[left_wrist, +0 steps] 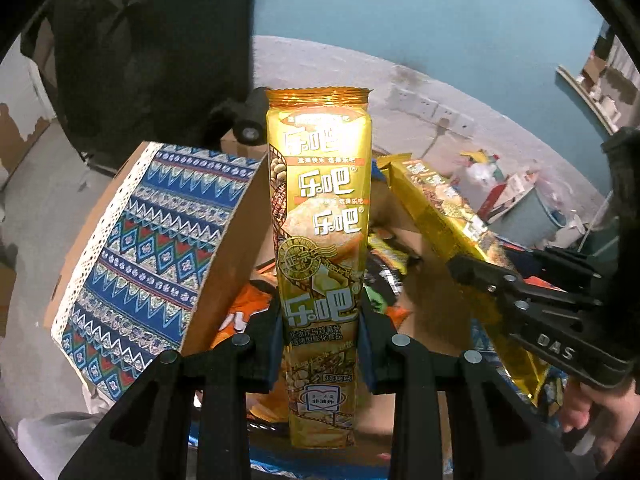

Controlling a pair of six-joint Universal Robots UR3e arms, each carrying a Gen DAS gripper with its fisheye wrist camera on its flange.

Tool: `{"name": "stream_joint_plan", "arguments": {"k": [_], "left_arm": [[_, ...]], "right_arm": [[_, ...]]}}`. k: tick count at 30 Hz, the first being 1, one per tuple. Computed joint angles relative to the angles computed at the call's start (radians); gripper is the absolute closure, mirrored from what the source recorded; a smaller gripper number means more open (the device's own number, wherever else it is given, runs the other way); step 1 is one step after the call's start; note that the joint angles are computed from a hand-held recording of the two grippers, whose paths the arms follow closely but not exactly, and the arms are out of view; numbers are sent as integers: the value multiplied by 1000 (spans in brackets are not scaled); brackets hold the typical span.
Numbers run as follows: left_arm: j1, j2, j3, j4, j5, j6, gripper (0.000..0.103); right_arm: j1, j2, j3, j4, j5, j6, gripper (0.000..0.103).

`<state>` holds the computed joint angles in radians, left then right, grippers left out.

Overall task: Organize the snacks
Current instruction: 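Carry both gold bags into the cardboard box and open both tools, then move both tools back from the box to the snack pile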

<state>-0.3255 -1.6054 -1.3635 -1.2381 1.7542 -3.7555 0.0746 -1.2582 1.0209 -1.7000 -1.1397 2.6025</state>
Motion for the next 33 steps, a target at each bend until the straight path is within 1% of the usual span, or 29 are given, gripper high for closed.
{"name": "stream_joint_plan", "arguments": {"k": [2,6,8,9,13,23,27,29,32,33], "left_arm": [[20,2,-18,-3,-9,-3,68],[36,17,-38,-35,16,-25,58],[40,39,-56,-43,27,-37,43],[40,51,-68,-41,30,-39,42],[30,75,-80,-65,45,-42,42],[2,65,-64,-105,70,-39,40],[-5,62,-56,-114,67,-47,39],[-10,59,-52,-112,69,-47,37],[-26,47,-33,-116,78,-48,36],[-31,41,-26,-117,78,-49,36]], "right_arm": [[19,14,-11,-6,-6,16,73],[50,36,-26,-17,-15,36,73],[59,48,-36,-19,-19,44,73],[64,53,-40,-20,-21,49,73],[81,84,-70,-11,-25,63,73],[120,157,-145,8,-29,98,73],[118,166,-149,0,1,113,68],[114,159,-143,-9,13,113,68],[107,147,-147,-3,16,111,67],[104,138,-142,-5,15,108,64]]}}
